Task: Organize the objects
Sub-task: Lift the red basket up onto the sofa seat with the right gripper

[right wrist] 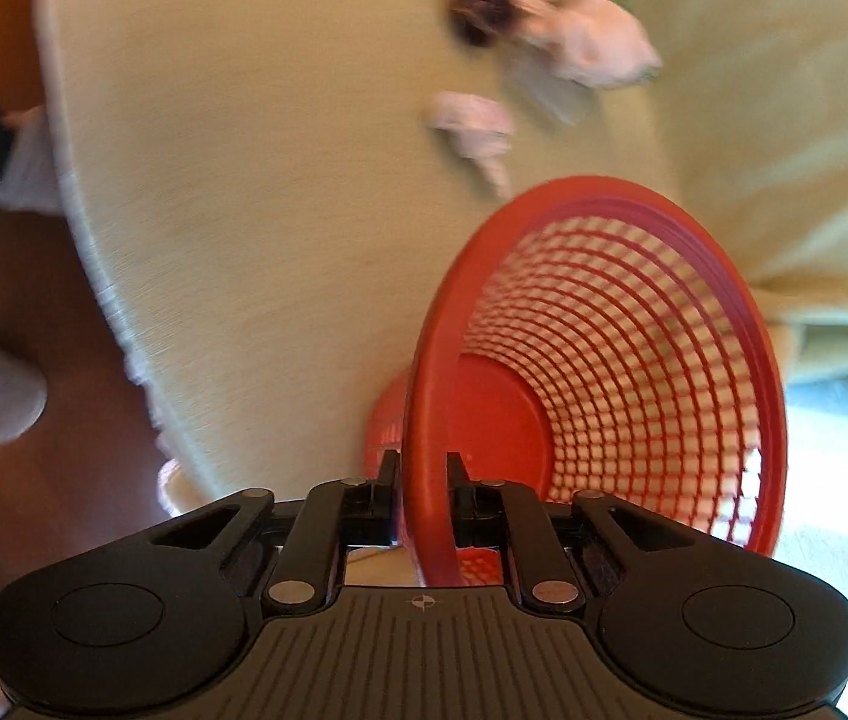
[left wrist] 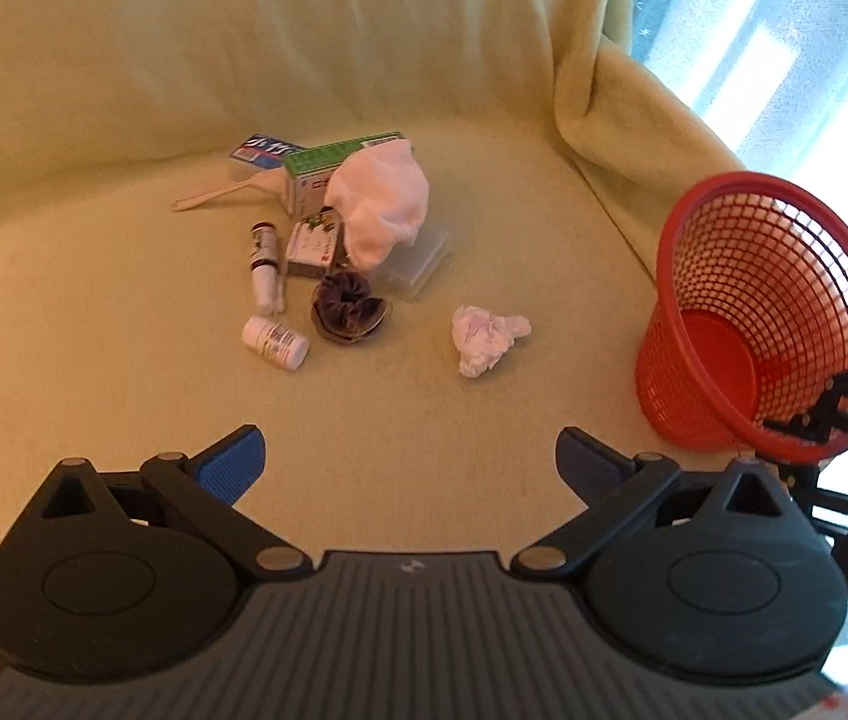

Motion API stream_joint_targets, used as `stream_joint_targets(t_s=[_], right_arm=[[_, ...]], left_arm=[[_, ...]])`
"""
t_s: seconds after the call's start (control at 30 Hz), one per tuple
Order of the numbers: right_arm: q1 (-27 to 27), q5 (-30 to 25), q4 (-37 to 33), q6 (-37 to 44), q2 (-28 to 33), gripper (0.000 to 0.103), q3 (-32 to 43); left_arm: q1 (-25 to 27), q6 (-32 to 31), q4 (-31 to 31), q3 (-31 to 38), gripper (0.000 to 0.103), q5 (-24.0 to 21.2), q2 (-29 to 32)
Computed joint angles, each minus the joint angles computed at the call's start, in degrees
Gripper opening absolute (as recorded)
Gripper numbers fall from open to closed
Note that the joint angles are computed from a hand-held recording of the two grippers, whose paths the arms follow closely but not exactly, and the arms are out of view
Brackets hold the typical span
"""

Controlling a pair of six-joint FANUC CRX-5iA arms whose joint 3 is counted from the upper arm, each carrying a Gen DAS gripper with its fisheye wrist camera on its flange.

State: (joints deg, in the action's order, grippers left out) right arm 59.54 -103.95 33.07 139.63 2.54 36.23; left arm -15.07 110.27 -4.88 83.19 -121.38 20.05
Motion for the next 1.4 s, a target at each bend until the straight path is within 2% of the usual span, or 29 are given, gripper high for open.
stream_joint_targets(t_s=[0.03, 0.13, 0.27, 0.47, 0.63, 0.83, 1.0, 1.17, 1.27, 1.4], right_arm=[[0.15, 0.73, 1.25, -0.75, 0.33, 0.013, -0.41], [-0.16, 3.09, 3.66, -6.25, 1.32, 0.015, -1.26], [-0.18, 10.98, 7.97, -13.14, -1.69, 0.016, -10.06], [-1.15, 20.70, 12.17, -25.46, -5.85, 0.016, -21.21], [-0.45, 25.29, 15.76, -32.80, -8.47, 0.016, -28.35], [0.06, 26.48, 17.70, -37.45, -8.89, 0.016, -29.59], [0.32, 29.59, 19.09, -40.91, -10.96, 0.015, -32.67], [0.48, 31.54, 19.40, -40.14, -11.72, 0.014, -34.15], [1.28, 28.72, 18.59, -37.31, -11.23, 0.014, -32.50], [4.09, 20.45, 18.86, -34.33, -9.76, 0.014, -28.73]], left_arm=[[1.54, -0.75, 2.42, -4.80, 0.101, 3.03, -1.86], [5.01, -4.15, 7.48, -13.59, 0.101, 9.39, -4.90], [7.95, -8.50, 11.89, -22.89, 0.101, 16.85, -7.79], [9.06, -12.16, 14.42, -38.26, 0.101, 28.98, -14.04], [8.42, -13.91, 15.02, -50.37, 0.101, 39.74, -19.36], [7.76, -15.20, 16.52, -60.44, 0.101, 49.82, -23.58], [7.97, -18.78, 19.05, -67.25, 0.101, 58.34, -26.95], [8.55, -23.46, 20.74, -71.35, 0.101, 63.68, -29.55], [9.09, -24.50, 21.47, -72.97, 0.101, 65.01, -30.24], [9.57, -24.85, 21.07, -74.56, 0.101, 66.59, -31.10]])
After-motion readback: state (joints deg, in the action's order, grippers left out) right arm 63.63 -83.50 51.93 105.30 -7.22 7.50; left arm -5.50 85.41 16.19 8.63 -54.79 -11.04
